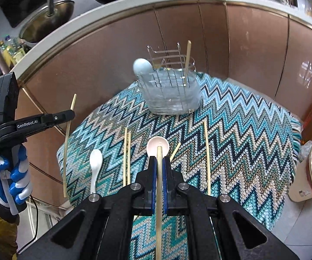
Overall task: Organize utensils
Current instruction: 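Lift the chopsticks in both tools up toward the wire holder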
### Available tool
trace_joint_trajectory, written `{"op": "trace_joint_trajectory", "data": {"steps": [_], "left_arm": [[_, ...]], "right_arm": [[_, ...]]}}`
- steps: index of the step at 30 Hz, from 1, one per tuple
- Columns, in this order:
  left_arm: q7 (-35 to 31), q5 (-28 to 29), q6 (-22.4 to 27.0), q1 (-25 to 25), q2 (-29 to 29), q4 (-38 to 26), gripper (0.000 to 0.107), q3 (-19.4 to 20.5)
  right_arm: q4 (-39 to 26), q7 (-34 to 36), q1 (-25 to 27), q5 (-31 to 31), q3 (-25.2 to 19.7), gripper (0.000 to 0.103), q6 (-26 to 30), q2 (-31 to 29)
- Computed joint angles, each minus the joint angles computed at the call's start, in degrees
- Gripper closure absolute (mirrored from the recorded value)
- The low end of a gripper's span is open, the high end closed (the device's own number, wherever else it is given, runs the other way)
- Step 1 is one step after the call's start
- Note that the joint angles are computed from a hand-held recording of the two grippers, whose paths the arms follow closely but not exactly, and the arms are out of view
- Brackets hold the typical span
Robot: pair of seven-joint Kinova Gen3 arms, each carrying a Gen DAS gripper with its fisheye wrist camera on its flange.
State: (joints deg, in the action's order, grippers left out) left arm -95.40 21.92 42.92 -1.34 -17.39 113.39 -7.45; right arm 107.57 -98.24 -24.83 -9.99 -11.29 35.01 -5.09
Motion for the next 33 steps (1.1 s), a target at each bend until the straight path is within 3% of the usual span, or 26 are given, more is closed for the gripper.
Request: {"op": "trace_joint_trajectory", "data": {"steps": [14,21,33], "left_arm": [[5.17,-4.32,-0.9,2.02,-8.26,0.45,0.102,1.47],[5.46,-3.54,-2.99,3.95,-8.63,0.79,0.102,0.07],[6.23,-5.07,-6.95,4.95,-6.18,-0.18,0.102,2.52]], "right_arm": [[1.97,-4.82,-1.6,4.24,-3.03,0.098,-1.53,-5.96],[2.48,-3.53,-2.28,3.58,-2.63,0.098,-3.27,-6.82],[3.85,3.29,-2.62,-1.43,1.51,0.098,-8.1,-7.32]]}}
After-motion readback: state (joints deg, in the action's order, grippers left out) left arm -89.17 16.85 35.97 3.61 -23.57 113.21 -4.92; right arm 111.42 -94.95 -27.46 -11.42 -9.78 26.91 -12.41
